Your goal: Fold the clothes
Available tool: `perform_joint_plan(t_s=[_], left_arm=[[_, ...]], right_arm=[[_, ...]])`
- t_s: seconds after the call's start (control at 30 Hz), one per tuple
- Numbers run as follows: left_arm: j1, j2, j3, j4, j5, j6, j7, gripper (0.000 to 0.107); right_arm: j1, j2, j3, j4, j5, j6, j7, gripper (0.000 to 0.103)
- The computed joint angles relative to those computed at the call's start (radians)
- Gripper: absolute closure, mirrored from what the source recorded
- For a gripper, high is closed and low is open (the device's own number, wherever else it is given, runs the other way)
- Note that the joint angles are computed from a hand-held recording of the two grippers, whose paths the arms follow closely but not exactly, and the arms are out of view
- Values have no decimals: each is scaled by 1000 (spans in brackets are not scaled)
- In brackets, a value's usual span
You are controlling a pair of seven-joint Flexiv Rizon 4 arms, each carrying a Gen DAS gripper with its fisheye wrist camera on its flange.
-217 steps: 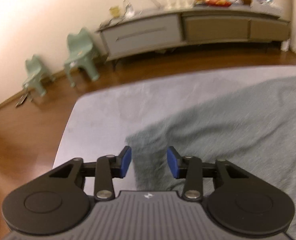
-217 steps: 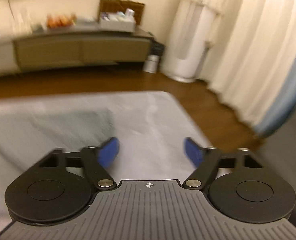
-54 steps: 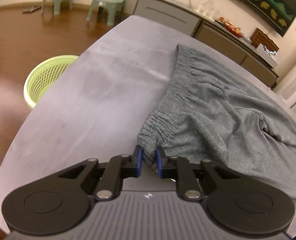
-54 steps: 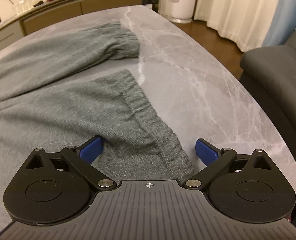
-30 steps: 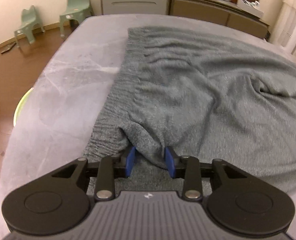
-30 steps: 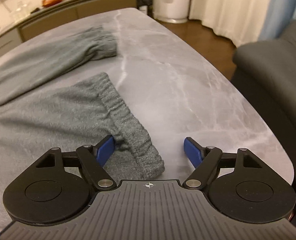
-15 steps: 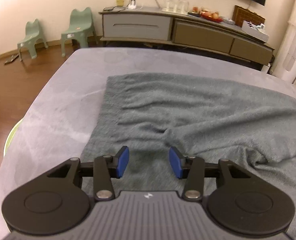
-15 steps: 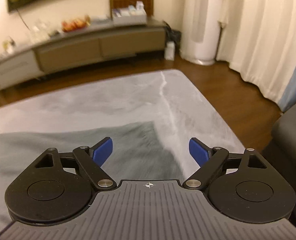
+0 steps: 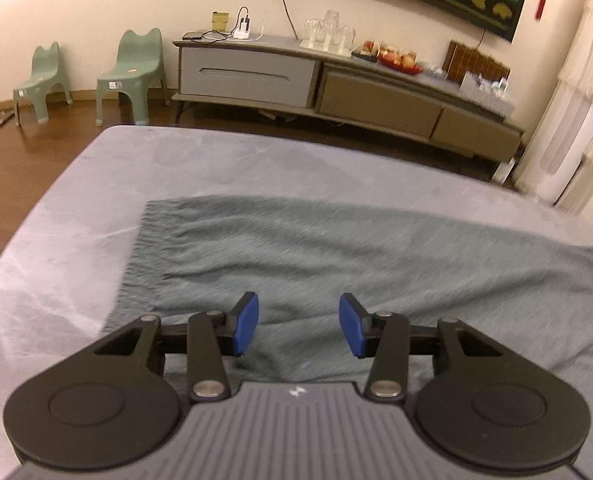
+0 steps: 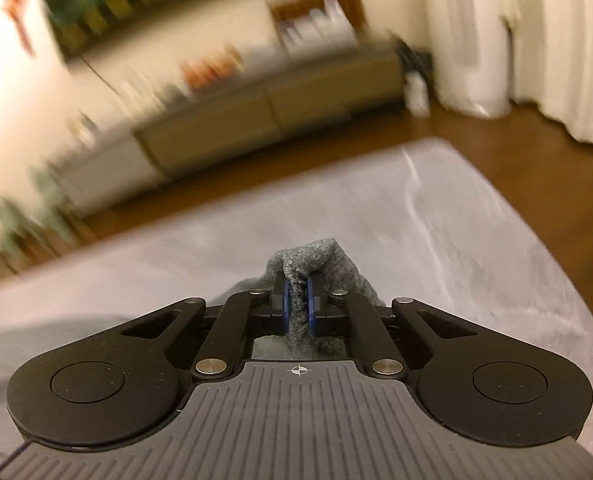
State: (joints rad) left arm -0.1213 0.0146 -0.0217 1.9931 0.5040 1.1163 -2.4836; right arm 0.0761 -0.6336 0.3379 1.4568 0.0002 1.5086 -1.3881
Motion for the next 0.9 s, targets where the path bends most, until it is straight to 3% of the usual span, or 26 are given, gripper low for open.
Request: perform_joint_plan(t_s=[0.07, 0.13, 0.2, 0.27, 0.33, 0.37, 0.43, 0.5, 0.53, 0.67, 0.77, 0.87, 0.9], left_arm=[[-1, -15, -1, 2, -23, 54, -8, 62], [-6, -40, -1, 17, -100, 120, 25, 62], [-15, -69, -3, 31, -183, 175, 59, 62], [-27, -102, -10, 51, -287, 240, 85, 59], [-33, -137, -28, 79, -419, 328, 130, 53], [-9, -154, -72, 99, -501, 381, 167, 48], [70, -200, -230, 141, -763, 504, 326, 42], [154, -252, -371, 120, -893, 529, 419, 39], [166, -280, -407, 100, -952, 534, 460, 38], [125, -396, -365, -31, -1000, 541, 436, 36], [18, -455, -196, -148, -974, 418, 367, 35], [-22, -502, -114, -211, -967, 365, 310, 38], [-12, -512, -124, -216, -974, 375, 312, 40]], right_arm=[[-100, 113, 163, 141, 215, 141, -255, 97], [-173, 183, 231, 263, 263, 151, -309, 97], [-169, 263, 192, 403, 228, 154, -238, 97], [-87, 318, 90, 469, 279, 127, -198, 98], [-28, 353, 9, 539, 256, 114, -96, 98], [14, 370, -32, 553, 288, 107, -87, 98], [37, 387, -55, 581, 292, 118, -30, 98], [68, 389, -80, 597, 277, 142, 40, 98], [107, 394, -112, 596, 310, 143, 41, 98], [62, 389, -76, 599, 287, 148, 87, 98], [50, 369, -76, 580, 271, 124, 126, 97], [-27, 330, -18, 572, 175, 126, 229, 85], [-27, 326, -23, 567, 169, 124, 245, 80]])
